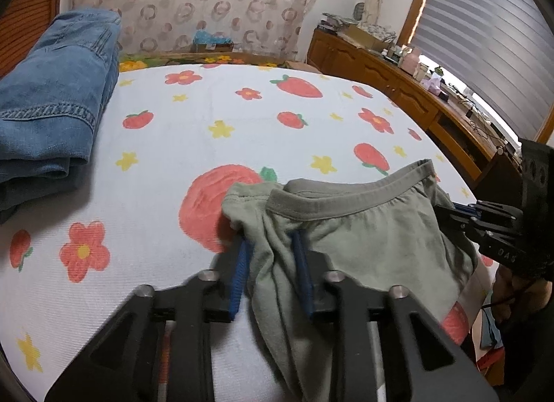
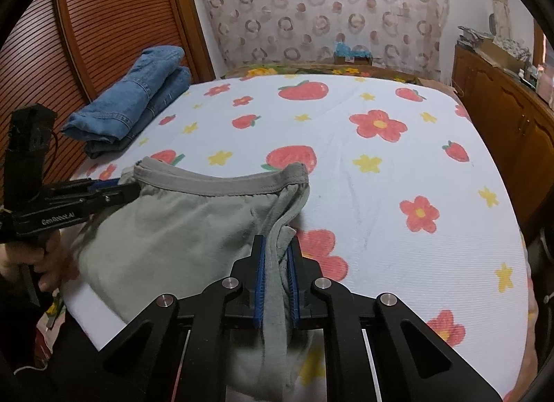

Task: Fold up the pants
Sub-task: 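Lift the folded shorts with both grippers and carry them toward the denim pile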

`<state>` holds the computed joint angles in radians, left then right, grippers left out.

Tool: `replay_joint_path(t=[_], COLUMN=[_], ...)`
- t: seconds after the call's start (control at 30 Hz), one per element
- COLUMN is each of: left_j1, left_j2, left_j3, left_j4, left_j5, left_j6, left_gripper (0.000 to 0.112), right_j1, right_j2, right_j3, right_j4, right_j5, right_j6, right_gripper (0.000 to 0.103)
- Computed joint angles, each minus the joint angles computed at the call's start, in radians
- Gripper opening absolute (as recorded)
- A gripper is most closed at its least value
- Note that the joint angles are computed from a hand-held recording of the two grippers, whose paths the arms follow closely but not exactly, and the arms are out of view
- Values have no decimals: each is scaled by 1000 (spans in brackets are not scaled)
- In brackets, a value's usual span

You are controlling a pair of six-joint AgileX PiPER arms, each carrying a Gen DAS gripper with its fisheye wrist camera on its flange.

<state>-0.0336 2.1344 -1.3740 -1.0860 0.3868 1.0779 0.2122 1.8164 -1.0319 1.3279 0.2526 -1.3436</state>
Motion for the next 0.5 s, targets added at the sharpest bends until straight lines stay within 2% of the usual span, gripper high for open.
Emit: replay_joint_path(t=[0.07,0.13,0.37,0.5], left_j1=[4,13,19,34], left_j2=[-27,-49,-159,-219], left_j3=[45,72,180,224], left_j4=[-150,-229,-465,-552], left_j5=[-9,-2,-17,-5], left_j6=[147,211,446,530], left_gripper=[12,11,10,10], right_j1=[2,2,9,21], right_j2=[-13,-25,-91,-129], right_j3=[15,26,59,71], right_j4=[57,108,236,325], right_j5=[-3,-3,-1,-1], right_j6=[-57,-110,-242,-335], right_gripper=[11,11,11,11])
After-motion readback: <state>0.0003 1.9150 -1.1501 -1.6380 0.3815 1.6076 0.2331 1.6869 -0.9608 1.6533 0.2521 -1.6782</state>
